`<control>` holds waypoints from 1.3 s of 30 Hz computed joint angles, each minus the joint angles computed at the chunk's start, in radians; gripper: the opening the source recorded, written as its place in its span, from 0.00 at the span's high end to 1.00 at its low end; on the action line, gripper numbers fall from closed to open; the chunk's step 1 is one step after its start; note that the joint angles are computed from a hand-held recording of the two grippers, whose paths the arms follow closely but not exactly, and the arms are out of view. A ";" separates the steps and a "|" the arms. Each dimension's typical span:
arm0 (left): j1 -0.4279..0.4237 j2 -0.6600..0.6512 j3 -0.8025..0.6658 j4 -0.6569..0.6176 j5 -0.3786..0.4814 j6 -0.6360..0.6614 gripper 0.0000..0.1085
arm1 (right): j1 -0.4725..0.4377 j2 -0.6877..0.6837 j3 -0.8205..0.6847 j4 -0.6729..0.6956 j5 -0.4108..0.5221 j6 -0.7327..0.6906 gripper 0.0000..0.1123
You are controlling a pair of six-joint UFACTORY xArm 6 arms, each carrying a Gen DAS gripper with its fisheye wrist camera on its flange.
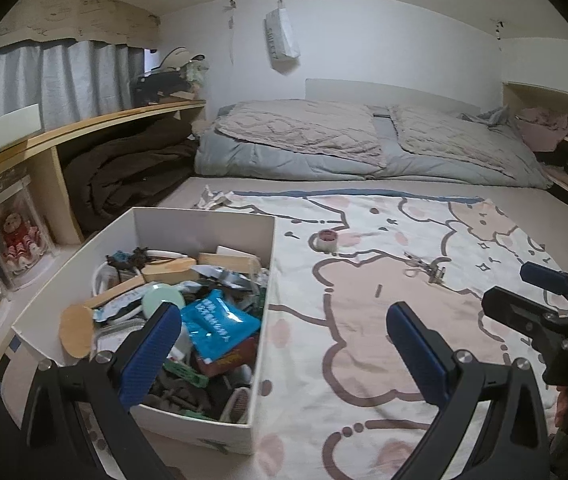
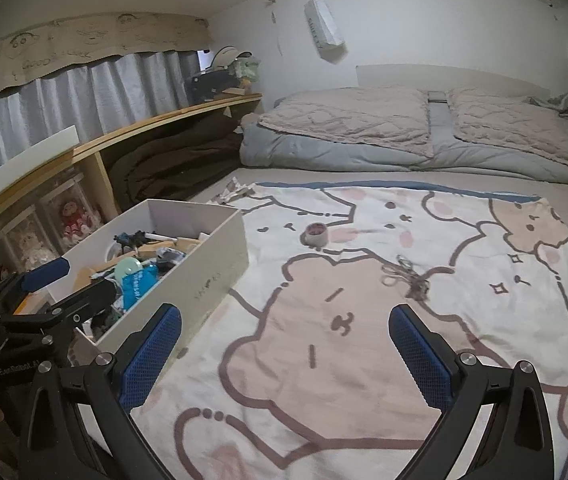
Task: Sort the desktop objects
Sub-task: 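Withdraw both open tools from the box toward the items on the sheet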
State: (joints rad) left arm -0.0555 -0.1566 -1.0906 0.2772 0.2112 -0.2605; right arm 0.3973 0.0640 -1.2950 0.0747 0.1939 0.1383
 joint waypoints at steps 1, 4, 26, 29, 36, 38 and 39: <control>-0.005 0.004 -0.004 0.002 0.003 -0.003 0.05 | -0.008 -0.010 0.016 -0.014 -0.012 0.016 0.08; -0.023 0.021 -0.022 0.001 0.012 -0.005 0.05 | -0.026 -0.028 0.042 -0.032 -0.022 0.036 0.08; -0.171 0.174 -0.188 -0.100 0.036 0.101 0.05 | -0.151 -0.138 0.149 -0.127 0.025 0.030 0.08; -0.184 0.192 -0.220 -0.118 0.035 0.115 0.05 | -0.158 -0.151 0.139 -0.092 0.055 -0.033 0.08; -0.201 0.246 -0.317 -0.080 0.036 0.093 0.05 | -0.178 -0.136 0.013 0.102 0.225 -0.281 0.08; -0.202 0.267 -0.357 -0.056 0.047 0.075 0.05 | -0.185 -0.116 -0.046 0.102 0.286 -0.312 0.08; -0.203 0.276 -0.374 -0.056 0.050 0.078 0.05 | -0.190 -0.105 -0.077 0.104 0.315 -0.325 0.08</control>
